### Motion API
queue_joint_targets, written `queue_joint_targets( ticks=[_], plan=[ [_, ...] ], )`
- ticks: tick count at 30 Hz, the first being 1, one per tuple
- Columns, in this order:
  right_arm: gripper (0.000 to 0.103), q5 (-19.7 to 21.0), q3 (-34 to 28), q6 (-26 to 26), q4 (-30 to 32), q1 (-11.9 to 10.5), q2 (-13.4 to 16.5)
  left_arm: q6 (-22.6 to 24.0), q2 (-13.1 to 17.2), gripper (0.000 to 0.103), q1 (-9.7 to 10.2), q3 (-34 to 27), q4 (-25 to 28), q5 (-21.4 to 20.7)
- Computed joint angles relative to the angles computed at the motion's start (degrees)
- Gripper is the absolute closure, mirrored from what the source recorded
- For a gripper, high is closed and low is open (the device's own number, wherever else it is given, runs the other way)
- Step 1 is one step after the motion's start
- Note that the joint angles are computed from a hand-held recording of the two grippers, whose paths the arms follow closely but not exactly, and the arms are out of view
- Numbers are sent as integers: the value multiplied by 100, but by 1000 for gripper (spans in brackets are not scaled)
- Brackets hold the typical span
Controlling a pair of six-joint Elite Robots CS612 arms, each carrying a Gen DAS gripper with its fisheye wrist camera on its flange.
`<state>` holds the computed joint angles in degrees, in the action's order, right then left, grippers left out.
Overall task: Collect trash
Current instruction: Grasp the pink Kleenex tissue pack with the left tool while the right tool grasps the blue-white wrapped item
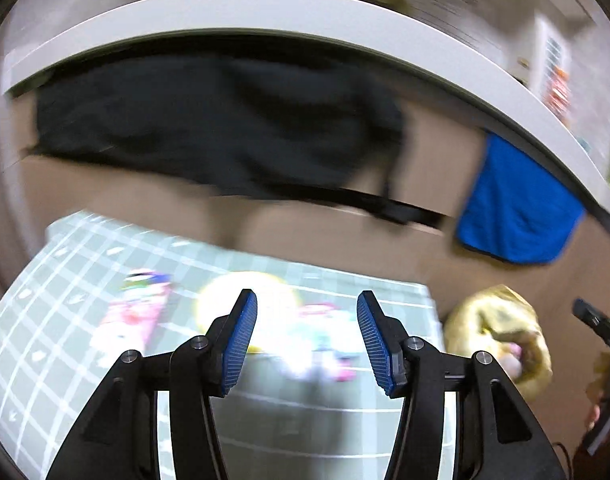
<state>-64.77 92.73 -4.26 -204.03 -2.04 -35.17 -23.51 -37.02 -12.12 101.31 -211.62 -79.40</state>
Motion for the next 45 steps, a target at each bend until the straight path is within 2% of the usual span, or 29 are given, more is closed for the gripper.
queue_joint_targets(
  ticks=[3, 8, 12, 15, 17, 20, 23, 25, 28, 31, 33, 35, 40, 43, 45],
  plan=[
    [44, 89, -11, -86, 20, 150, -9, -254, 28, 50, 237, 131, -125, 0],
    [44, 5, -90, -314, 294, 456, -28, -454, 135, 50, 587, 194, -183, -182],
    [44, -27, -216, -477, 530, 676, 16, -426, 239, 49, 769, 132, -33, -374],
    [44, -70, -314, -614, 743, 816, 59, -396, 323, 43, 846, -9, 174, -554],
    [44, -98, -365, -739, 871, 896, 85, -248, 404, 37, 868, -163, 335, -614],
    [44, -124, -428, -865, 1082, 984, 119, 17, 503, 35, 882, -428, 754, -650],
    [44, -137, -465, -913, 1236, 1021, 141, 182, 603, 35, 867, -680, 1195, -422],
    [44, -182, -476, -931, 1298, 1036, 153, 82, 666, 35, 862, -791, 1307, -262],
    [44, -233, -506, -914, 1392, 1048, 170, -146, 731, 35, 897, -895, 1354, -409],
    [44, -242, -590, -844, 1516, 1066, 210, -80, 761, 35, 878, -964, 1462, -482],
    [44, -269, -661, -827, 1565, 1098, 247, -30, 737, 37, 846, -984, 1683, -386],
    [44, -359, -772, -844, 1614, 1152, 306, -122, 695, 54, 842, -968, 1867, -331],
    [44, -489, -1187, -882, 1896, 1304, 500, -333, 521, 58, 904, -567, 1410, -591],
    [44, -631, -1492, -816, 2070, 1396, 661, -390, 361, 58, 893, -198, 963, -572],
    [44, -813, -1765, -593, 2246, 1459, 812, -477, 249, 58, 880, 73, 613, -510]
  ],
)
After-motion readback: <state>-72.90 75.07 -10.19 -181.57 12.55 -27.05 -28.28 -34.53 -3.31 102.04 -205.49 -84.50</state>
